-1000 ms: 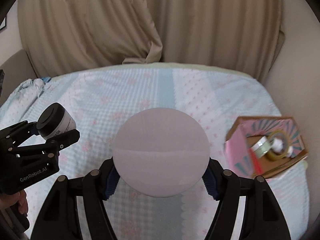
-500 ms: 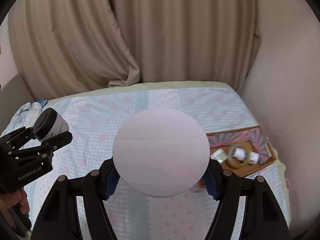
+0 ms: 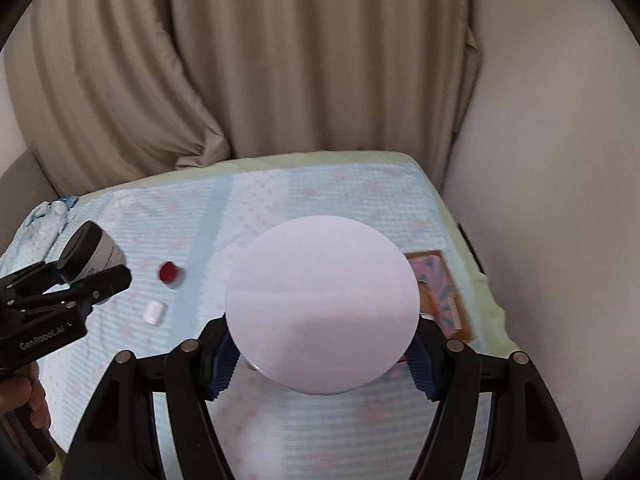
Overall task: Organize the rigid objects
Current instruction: 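Lift both jars and carry them toward the cardboard box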
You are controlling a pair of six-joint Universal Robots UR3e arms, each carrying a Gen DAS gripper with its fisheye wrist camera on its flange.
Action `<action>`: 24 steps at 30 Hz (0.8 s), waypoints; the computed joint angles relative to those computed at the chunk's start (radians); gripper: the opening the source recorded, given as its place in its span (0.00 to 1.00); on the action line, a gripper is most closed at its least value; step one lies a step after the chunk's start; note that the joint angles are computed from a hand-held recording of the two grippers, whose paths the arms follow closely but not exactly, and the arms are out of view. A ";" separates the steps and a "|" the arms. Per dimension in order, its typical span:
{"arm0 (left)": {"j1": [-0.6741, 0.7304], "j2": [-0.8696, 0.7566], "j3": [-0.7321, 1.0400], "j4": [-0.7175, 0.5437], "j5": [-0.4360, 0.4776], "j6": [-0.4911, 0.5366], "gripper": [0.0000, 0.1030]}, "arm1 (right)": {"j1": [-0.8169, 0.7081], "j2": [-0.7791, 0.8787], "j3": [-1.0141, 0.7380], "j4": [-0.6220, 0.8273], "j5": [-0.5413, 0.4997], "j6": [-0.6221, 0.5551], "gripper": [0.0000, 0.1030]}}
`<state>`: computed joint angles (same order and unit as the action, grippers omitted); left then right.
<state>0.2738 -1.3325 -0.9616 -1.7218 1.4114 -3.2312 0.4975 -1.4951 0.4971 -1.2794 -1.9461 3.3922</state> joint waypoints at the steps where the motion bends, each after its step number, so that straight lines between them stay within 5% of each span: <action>1: -0.064 -0.029 -0.014 0.041 0.041 -0.048 0.53 | -0.071 -0.053 0.075 -0.032 0.040 -0.052 0.64; 6: -0.273 -0.194 -0.016 0.170 0.168 -0.198 0.53 | -0.421 -0.218 0.308 -0.125 0.251 -0.288 0.64; 10: -0.359 -0.319 0.023 0.218 0.200 -0.224 0.53 | -0.611 -0.256 0.435 -0.199 0.359 -0.411 0.64; 24: -0.505 -0.790 0.253 0.271 0.181 -0.123 0.53 | -0.797 -0.133 0.678 -0.446 0.540 -0.629 0.64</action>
<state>-0.2316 -2.1221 -0.7084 -1.4513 1.5927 -3.3541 -0.2993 -1.6284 1.1746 -1.7250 -1.4061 2.7631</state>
